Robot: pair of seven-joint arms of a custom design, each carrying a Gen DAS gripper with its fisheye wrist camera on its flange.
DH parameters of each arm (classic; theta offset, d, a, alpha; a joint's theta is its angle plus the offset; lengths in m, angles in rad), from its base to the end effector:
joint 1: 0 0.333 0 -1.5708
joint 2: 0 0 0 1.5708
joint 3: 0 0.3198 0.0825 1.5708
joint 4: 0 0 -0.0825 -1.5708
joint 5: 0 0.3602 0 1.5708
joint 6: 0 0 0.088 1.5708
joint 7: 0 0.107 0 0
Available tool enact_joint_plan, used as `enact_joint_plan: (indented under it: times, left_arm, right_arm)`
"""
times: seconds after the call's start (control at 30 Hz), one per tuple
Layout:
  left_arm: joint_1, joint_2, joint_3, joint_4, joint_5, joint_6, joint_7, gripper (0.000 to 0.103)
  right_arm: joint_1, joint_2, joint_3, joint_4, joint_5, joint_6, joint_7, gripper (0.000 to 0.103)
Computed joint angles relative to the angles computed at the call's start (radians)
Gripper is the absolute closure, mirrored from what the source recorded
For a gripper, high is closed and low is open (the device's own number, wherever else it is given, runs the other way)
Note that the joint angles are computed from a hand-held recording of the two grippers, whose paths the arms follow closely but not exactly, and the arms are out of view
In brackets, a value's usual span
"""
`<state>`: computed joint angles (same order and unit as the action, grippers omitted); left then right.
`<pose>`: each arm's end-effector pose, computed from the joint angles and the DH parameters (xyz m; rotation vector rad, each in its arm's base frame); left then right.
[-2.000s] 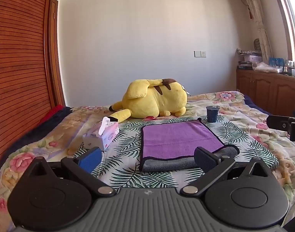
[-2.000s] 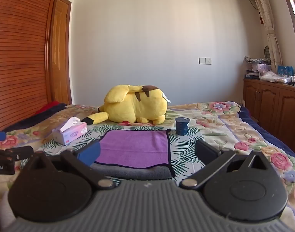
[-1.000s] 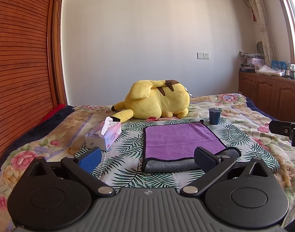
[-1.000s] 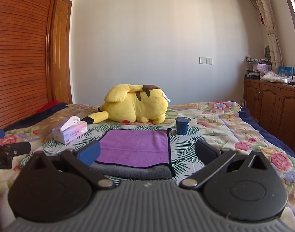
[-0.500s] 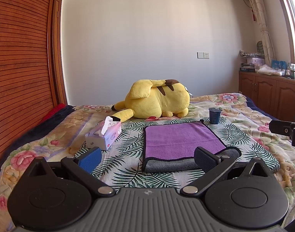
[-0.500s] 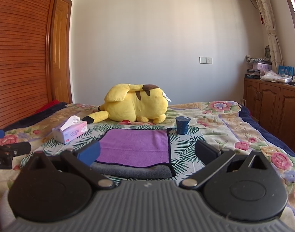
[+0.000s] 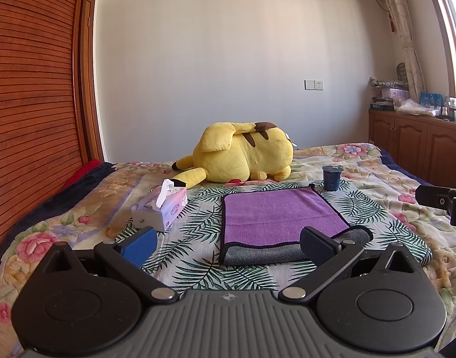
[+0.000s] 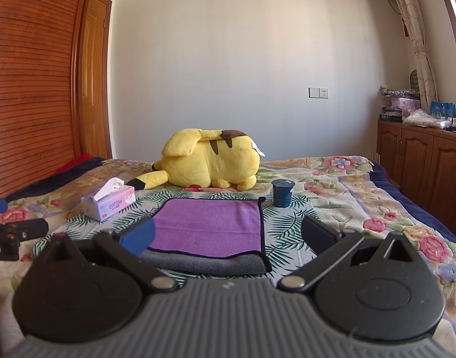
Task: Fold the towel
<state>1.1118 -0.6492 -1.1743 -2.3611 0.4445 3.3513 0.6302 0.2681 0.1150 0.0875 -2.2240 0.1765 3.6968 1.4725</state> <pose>0.4718 -0.1785 0.5326 -1.4346 1.3795 -0.9085 0.5306 0.1702 0.5122 -1.4705 1.1773 -0.8936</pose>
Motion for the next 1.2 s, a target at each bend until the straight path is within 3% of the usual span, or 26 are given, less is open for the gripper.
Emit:
enact_joint_plan:
  times: [0.93,1.2]
  left_arm:
    - [0.003,0.000,-0.003,-0.002,-0.003,0.002,0.006,0.017]
    - [-0.022,0.038,0.004,0.007,0.012,-0.030,0.014,0.017]
  right_arm:
    - [0.000,-0.001,0.000,-0.001,0.000,0.000,0.000,0.000]
    - [0.006,0.002,0.002,0.004,0.010,-0.005,-0.009,0.000]
